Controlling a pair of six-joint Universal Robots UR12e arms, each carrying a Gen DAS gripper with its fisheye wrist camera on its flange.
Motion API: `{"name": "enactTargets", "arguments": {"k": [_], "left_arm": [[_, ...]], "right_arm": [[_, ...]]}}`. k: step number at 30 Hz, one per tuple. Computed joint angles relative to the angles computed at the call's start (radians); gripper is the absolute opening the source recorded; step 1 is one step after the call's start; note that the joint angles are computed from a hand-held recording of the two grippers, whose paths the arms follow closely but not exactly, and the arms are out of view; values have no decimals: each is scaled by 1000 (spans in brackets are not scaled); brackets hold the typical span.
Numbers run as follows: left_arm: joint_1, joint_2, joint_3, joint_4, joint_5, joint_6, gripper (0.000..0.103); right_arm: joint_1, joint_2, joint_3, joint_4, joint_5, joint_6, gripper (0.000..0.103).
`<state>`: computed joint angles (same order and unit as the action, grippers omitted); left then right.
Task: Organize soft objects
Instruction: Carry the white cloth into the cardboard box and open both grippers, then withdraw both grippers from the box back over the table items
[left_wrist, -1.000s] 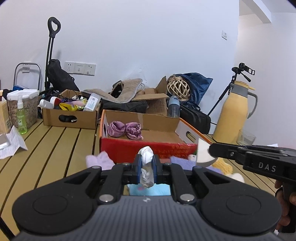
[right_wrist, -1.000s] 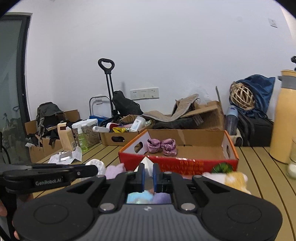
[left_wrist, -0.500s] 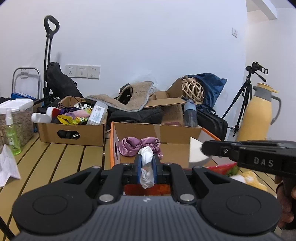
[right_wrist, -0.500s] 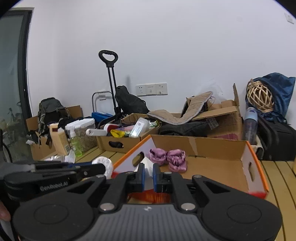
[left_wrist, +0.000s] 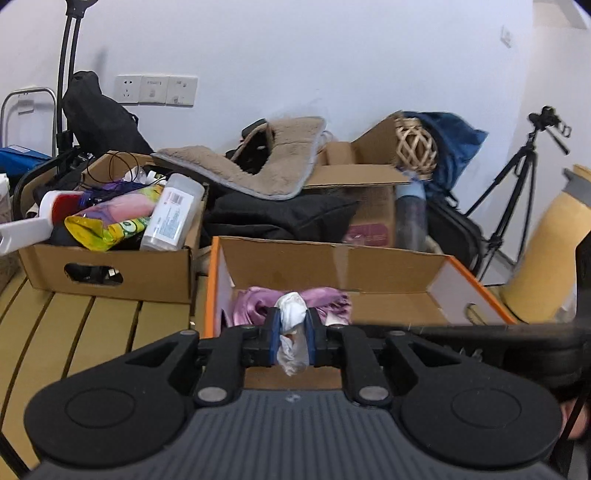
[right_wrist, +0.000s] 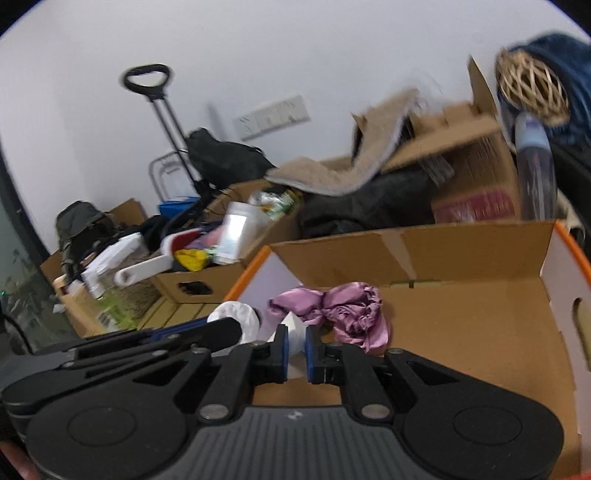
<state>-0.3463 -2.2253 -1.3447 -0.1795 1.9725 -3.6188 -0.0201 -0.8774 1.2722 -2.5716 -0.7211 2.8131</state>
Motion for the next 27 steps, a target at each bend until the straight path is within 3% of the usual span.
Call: {"name": "enactTargets", "arguments": {"k": [2, 6, 14, 19, 27], "left_arm": [[7, -6, 13, -27, -15, -3, 19], [13, -5, 8, -40, -24, -16, 28], [1, 24, -19, -49, 10, -26, 35], [-30, 68, -64, -10, 71, 1, 47], [-118, 153, -177, 84, 227, 18, 65]], "right_arm": [[12, 14, -32, 68, -40, 2, 13], [23, 29, -47, 101, -71, 17, 21], [8, 8, -26, 56, -53, 45, 25], [-16, -39, 8, 38, -29, 32, 27], [-88, -172, 168, -74, 32, -25, 43]]}}
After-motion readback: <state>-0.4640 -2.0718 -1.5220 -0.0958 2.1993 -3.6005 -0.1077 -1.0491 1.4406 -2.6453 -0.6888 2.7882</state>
